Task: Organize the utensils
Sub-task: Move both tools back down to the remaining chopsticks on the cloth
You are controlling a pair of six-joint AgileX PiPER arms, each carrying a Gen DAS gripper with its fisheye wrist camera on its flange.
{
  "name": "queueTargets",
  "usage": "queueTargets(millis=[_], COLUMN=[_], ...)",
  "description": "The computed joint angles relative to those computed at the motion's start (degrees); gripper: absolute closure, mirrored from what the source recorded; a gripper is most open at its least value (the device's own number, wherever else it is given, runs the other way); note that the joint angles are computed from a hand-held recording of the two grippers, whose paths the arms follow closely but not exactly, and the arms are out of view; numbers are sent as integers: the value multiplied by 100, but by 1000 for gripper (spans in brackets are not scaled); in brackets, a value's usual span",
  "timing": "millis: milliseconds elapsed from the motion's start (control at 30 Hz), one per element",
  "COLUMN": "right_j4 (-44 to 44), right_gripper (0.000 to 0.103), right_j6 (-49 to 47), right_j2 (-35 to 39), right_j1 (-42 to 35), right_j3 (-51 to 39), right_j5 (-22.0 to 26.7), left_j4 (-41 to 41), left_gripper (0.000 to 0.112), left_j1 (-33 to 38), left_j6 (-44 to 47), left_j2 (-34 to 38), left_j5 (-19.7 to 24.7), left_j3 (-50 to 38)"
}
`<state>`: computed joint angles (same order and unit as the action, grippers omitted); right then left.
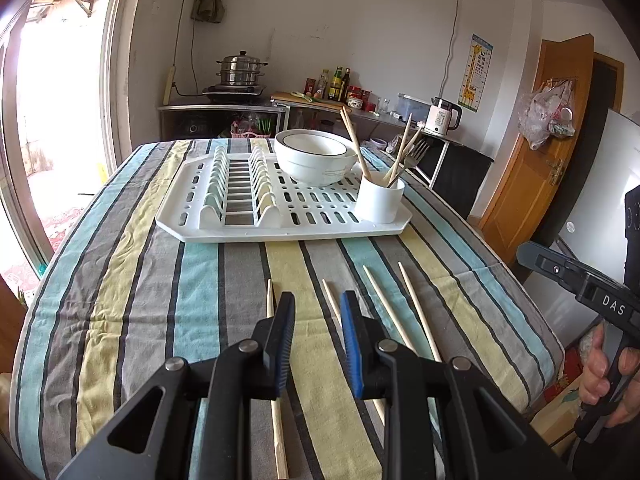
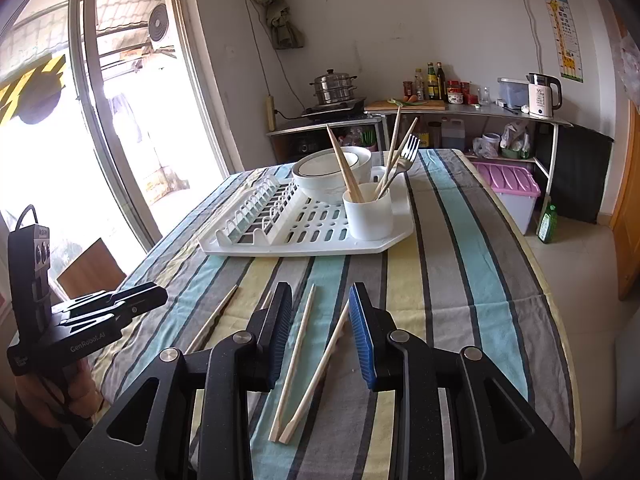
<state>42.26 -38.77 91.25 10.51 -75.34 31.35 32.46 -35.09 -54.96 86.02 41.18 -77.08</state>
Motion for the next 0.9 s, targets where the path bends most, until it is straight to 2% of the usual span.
queueTargets(millis=[300, 500, 900], right_j4=[-350, -685, -1694], right_gripper=[72, 72, 78], right_j6=[319, 691, 1628], right_j2=[403, 815, 2091], right_j1=[177, 316, 672], right_j3=[-365, -769, -2233], right_j5=[65, 208, 954], left_j4=[-215, -660, -1599], left_gripper=[88, 88, 88], left_j1=[215, 514, 1041], left_j6=[272, 734, 1729], left_j2=[227, 575, 1318], left_j5=[90, 128, 241], left_j3=[-65, -288, -886])
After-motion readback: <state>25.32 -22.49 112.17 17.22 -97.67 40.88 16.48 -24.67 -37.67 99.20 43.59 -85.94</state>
